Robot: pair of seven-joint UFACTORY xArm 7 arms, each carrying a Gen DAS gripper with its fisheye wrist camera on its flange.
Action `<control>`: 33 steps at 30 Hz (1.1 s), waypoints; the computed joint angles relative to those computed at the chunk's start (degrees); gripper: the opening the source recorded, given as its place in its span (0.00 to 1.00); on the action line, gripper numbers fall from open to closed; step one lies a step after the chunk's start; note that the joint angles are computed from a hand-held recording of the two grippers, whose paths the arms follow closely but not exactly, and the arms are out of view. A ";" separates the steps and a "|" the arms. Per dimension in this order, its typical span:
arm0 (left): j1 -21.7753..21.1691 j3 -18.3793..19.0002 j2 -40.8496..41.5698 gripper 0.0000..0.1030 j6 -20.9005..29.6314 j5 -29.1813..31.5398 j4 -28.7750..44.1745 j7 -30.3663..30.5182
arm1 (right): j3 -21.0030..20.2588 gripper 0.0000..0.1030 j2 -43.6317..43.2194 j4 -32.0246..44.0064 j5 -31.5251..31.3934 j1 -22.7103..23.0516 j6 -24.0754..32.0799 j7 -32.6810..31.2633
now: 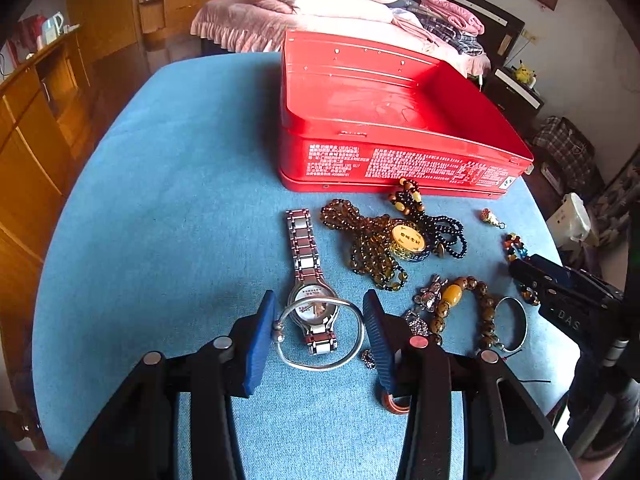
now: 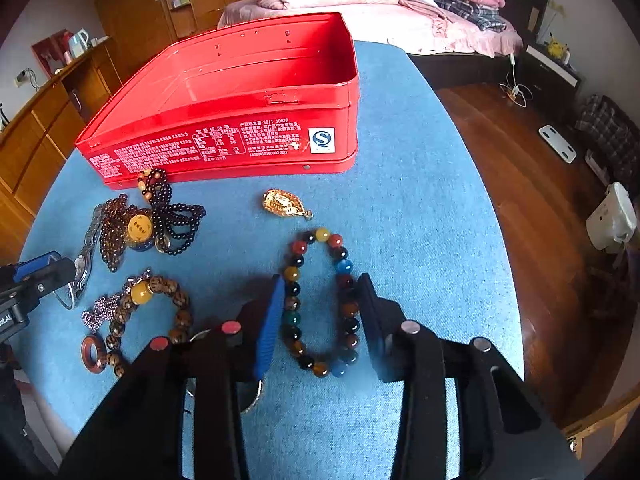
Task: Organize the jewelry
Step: 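Grasp the silver bangle with the left tool while the right tool grasps the multicolored bead bracelet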
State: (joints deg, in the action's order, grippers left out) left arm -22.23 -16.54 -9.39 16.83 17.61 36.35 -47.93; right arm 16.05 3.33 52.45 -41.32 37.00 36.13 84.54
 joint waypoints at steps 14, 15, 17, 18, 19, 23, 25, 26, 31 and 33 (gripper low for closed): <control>0.44 0.56 0.04 0.43 -0.95 0.04 -1.10 -0.43 | 0.16 0.14 -0.35 -0.51 -1.68 0.79 -0.36 -0.61; 0.33 0.57 -0.22 0.43 -0.92 -0.30 -1.21 -0.26 | 0.24 0.14 -0.60 -0.73 -1.53 0.71 -0.68 -0.63; 0.39 0.51 -0.62 0.43 -1.06 -0.54 -1.31 0.01 | 0.21 0.01 -1.72 -1.89 -1.58 0.24 -2.94 -0.07; 0.47 0.39 -0.86 0.43 -1.01 -0.51 -1.29 -0.03 | 0.28 0.00 -2.52 -2.51 -1.84 -0.03 -4.00 0.54; 0.40 0.41 -1.26 0.43 -1.06 -0.82 -1.33 0.18 | 0.30 0.00 -3.52 -3.23 -1.32 -0.49 -5.42 0.51; 1.02 -0.48 -2.36 0.43 -0.92 -0.09 -0.77 -0.22 | 1.24 0.00 -5.29 -3.59 0.05 -2.05 -6.56 -1.04; 1.14 -0.72 -2.38 0.43 -0.82 0.05 -0.34 -0.28 | 1.66 0.01 -5.23 -3.10 1.09 -2.49 -6.05 -2.60; 1.16 -0.83 -2.25 0.43 -0.81 0.10 -0.07 -0.34 | 1.63 0.04 -5.00 -3.13 1.88 -2.75 -7.17 -3.34; 1.11 -0.91 -1.16 0.43 -0.90 0.64 0.52 -0.80 | 1.68 0.16 -1.38 -0.45 4.82 -2.13 -6.84 -7.59; 1.01 -0.73 -0.61 0.43 -0.88 0.63 0.69 -0.79 | 1.14 0.16 0.11 0.01 5.66 -1.61 -7.70 -8.23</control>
